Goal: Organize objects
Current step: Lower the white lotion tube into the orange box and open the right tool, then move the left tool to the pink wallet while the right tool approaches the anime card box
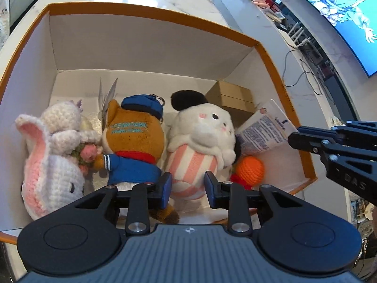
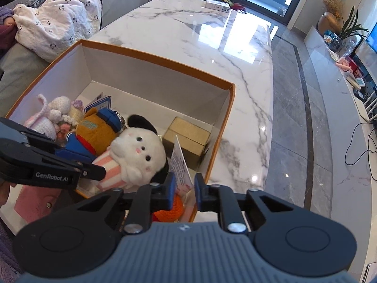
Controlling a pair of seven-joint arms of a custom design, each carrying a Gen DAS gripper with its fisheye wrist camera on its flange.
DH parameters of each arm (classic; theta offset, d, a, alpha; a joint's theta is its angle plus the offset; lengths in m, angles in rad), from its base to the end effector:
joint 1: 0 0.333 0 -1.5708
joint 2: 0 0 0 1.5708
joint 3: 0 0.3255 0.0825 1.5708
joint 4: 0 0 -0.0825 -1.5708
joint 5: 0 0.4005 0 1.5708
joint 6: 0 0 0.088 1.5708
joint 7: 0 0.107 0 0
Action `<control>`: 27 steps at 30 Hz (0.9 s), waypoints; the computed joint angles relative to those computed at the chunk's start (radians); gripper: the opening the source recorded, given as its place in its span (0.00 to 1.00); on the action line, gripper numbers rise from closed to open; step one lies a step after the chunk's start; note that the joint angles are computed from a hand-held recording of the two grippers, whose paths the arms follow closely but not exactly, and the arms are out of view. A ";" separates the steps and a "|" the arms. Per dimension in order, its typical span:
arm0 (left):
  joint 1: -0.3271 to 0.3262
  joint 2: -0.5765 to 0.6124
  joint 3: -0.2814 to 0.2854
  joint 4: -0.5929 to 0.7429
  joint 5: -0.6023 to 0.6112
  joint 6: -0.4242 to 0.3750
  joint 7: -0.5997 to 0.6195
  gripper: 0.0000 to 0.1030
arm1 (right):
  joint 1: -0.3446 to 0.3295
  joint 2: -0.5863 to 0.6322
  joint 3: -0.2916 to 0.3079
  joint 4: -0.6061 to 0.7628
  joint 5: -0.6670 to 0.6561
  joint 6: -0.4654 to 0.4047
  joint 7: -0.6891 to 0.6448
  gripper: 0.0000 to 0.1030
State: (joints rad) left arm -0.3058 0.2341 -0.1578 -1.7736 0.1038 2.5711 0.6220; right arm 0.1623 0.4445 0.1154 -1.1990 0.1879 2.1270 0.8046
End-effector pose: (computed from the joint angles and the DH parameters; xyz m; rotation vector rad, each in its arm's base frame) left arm 0.6155 -0.2998 0.4941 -2.4683 1.5852 -0.8461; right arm 0.7218 0.1923 0.5936 -2.5453 0.8017 -0.4084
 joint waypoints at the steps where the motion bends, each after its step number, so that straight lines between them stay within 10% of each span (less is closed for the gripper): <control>1: 0.005 -0.006 -0.004 -0.007 -0.012 0.010 0.013 0.31 | 0.001 0.004 -0.002 0.008 -0.002 -0.007 0.006 0.04; 5: 0.025 -0.029 -0.020 -0.039 -0.087 0.050 0.069 0.28 | -0.008 0.033 -0.001 0.073 0.022 -0.081 0.059 0.01; 13: -0.017 -0.118 0.005 -0.106 0.160 0.083 -0.083 0.28 | -0.029 -0.020 0.007 0.014 0.077 -0.061 0.061 0.05; 19: -0.007 -0.212 -0.035 -0.149 0.349 0.060 -0.177 0.28 | -0.063 -0.181 0.021 -0.201 0.235 0.065 -0.025 0.31; 27: 0.052 -0.367 -0.130 -0.272 0.470 0.030 -0.277 0.29 | -0.032 -0.445 -0.035 -0.571 0.579 0.248 -0.225 0.36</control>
